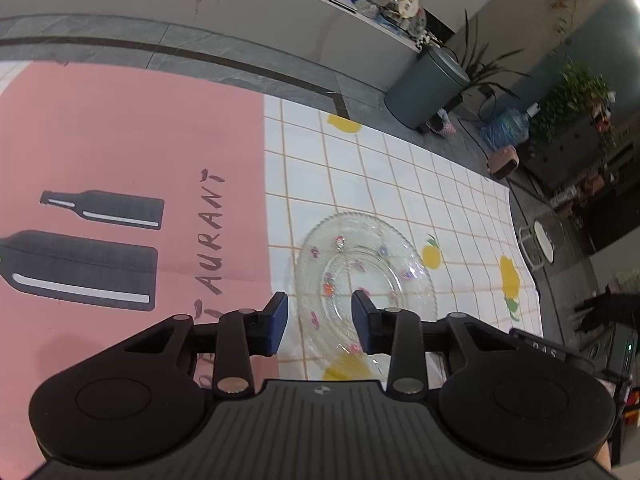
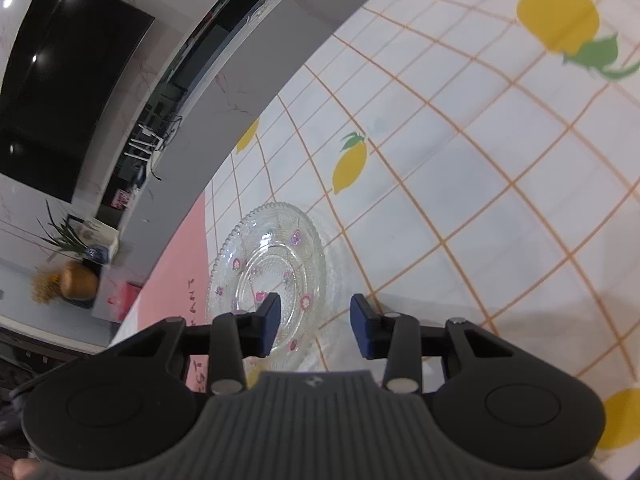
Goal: Organize plates and bowls
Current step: 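Move both grippers to the small clear plate with pink dots, then close both grippers on the pink-dot plate's rim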
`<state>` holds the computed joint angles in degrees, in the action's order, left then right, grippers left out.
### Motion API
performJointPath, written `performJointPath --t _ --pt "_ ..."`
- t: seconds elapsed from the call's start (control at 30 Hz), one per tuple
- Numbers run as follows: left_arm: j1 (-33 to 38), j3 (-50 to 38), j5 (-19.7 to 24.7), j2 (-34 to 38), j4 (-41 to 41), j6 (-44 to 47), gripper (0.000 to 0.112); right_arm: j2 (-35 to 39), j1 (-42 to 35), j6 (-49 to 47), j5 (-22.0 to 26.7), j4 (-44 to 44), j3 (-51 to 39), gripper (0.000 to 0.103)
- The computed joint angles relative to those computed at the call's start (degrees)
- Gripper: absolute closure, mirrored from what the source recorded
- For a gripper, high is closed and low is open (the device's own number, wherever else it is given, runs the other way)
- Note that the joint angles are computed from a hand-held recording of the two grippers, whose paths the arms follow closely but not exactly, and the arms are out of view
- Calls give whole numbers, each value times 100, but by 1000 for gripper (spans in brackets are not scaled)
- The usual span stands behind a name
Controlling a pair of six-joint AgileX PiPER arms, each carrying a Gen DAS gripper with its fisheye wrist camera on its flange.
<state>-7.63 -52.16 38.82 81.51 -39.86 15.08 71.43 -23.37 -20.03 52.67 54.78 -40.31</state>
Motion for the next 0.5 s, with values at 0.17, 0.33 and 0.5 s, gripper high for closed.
performJointPath --t 0.17,0.33,0.5 --pt "198 143 -151 255 -680 533 76 147 -154 -530 -34 598 204 67" --pt "253 113 -231 556 -923 764 76 391 -457 -1016 68 1105 334 74" --pt "278 74 -197 755 -1273 1142 76 683 -676 -1460 335 1531 392 74"
